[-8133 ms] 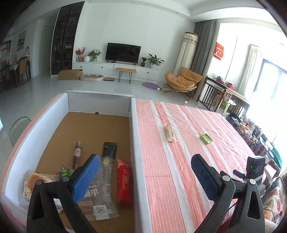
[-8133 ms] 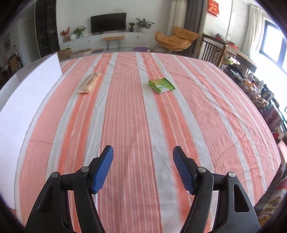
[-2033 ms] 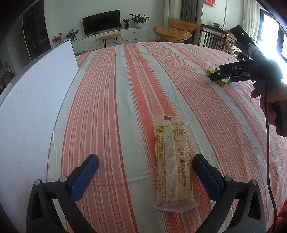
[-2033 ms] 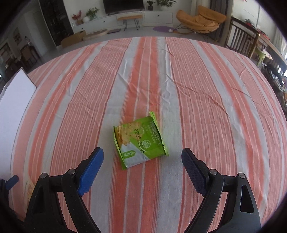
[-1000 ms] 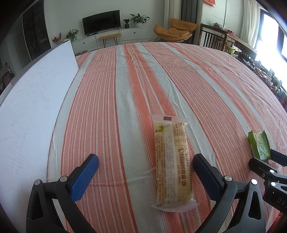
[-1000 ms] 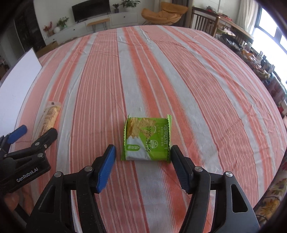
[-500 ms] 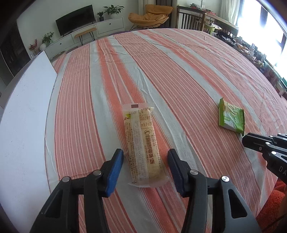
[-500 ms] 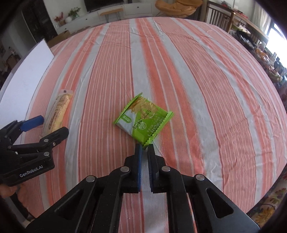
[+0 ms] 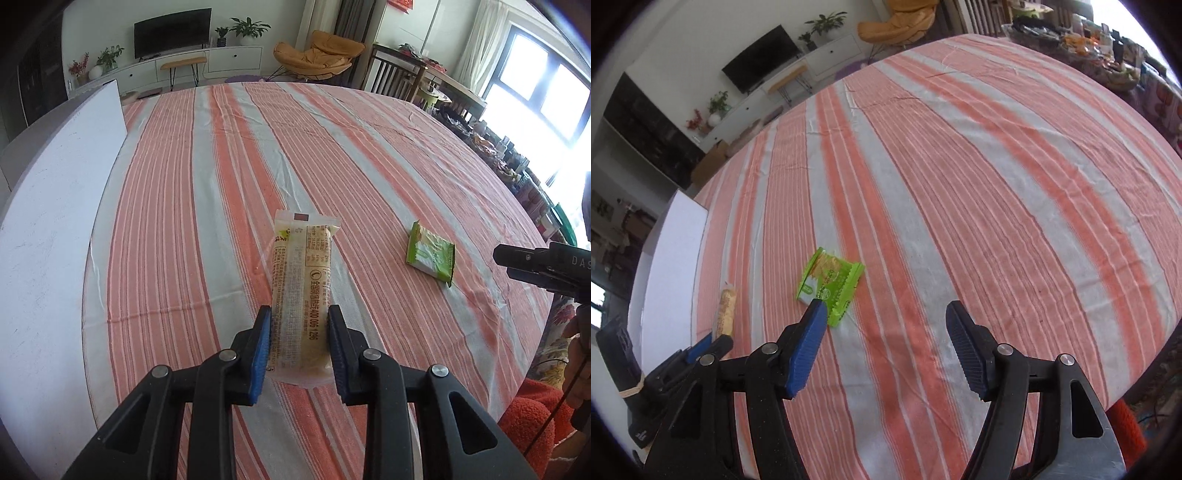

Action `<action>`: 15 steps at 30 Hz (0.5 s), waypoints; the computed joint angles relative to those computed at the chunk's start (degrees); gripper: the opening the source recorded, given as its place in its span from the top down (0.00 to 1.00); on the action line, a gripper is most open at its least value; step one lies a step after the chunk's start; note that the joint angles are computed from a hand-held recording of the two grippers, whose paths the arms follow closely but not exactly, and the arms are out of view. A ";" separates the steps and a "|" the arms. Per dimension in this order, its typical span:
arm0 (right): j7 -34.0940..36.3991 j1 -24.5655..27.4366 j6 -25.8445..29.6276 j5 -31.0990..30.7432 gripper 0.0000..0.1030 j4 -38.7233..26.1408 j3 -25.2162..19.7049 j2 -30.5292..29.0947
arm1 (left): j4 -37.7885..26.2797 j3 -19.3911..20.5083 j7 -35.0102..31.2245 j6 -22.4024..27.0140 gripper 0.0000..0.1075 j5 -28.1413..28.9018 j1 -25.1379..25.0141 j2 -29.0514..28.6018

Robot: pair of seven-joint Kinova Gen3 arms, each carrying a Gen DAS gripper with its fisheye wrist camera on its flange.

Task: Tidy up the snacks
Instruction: 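Carry the bread roll and chip bag into the white box and open both grippers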

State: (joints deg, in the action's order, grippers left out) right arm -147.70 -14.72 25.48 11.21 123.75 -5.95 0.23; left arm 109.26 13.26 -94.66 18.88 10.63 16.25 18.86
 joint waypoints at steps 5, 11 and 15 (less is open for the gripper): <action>2.01 -8.33 1.37 -9.91 0.32 -5.95 7.00 7.10 | 2.86 1.49 -0.58 -2.22 0.73 2.60 -2.11 -2.02; -11.20 -23.19 12.68 -1.26 0.29 -18.33 17.03 14.09 | 7.40 7.28 -8.81 -3.45 0.73 10.97 -10.04 -6.89; -14.70 -21.84 10.16 0.79 0.30 -16.11 14.37 10.70 | 9.51 8.57 -16.88 -2.67 0.73 19.00 -14.22 -10.26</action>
